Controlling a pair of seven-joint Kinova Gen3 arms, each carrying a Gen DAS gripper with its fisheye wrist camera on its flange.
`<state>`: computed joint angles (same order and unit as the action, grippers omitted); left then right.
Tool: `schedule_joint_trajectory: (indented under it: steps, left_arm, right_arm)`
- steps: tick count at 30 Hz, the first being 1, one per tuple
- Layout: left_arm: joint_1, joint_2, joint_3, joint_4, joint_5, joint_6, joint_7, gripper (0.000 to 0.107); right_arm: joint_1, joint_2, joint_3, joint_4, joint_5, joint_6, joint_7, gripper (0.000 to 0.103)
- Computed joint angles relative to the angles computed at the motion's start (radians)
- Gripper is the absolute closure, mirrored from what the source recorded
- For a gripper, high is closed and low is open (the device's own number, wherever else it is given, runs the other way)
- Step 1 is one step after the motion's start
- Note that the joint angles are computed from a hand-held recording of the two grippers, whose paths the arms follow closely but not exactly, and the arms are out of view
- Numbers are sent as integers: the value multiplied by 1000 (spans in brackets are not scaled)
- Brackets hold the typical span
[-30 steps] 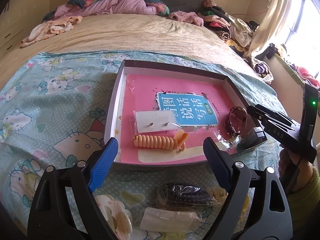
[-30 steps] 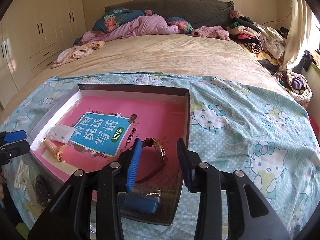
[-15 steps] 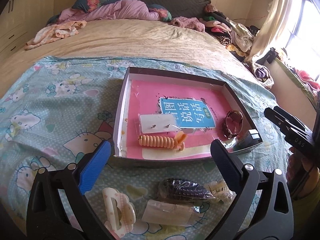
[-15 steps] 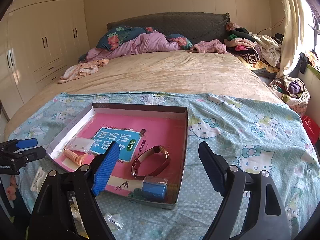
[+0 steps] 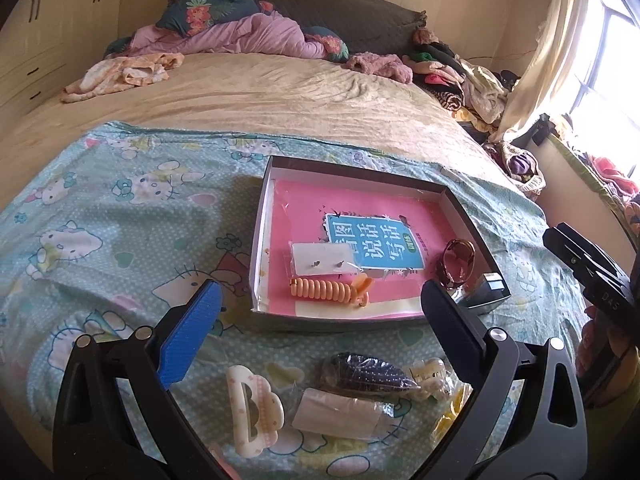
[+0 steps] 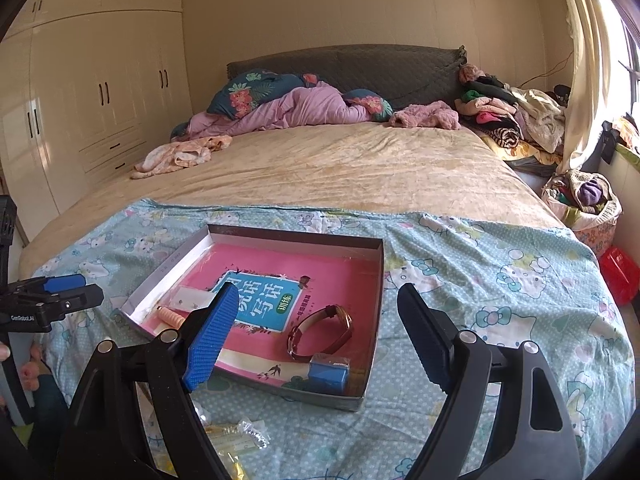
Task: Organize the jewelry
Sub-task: 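Withdraw both open grippers from the grey box back over the bed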
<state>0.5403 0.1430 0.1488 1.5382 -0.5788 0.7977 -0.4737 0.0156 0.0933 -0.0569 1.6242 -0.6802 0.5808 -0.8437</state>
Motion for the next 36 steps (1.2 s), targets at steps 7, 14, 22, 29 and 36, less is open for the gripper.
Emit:
schedule_joint_trajectory:
  steps: [7,14,22,29,36]
  left_arm:
    - [-2,-32,9,22,-21,1,34,14]
    - [-8,-59,32,42,-54,12,70,14]
    - [-12,-84,61,65,-82,31,97,14]
    - [-11,-95,79,77,-94,47,110,14]
    - [2,-97,96,84,-107,72,121,14]
  right_arm:
    - [-7,-37,8,16,-38,9,43,23]
    - [-23,-68,29,28,-74,32,87,22]
    - [-47,-102,55,48,-98,68,125,22]
    - [-64,-119,70,66,-92,92,126,22]
    - [-73,-133,82,88,-74,122,128,22]
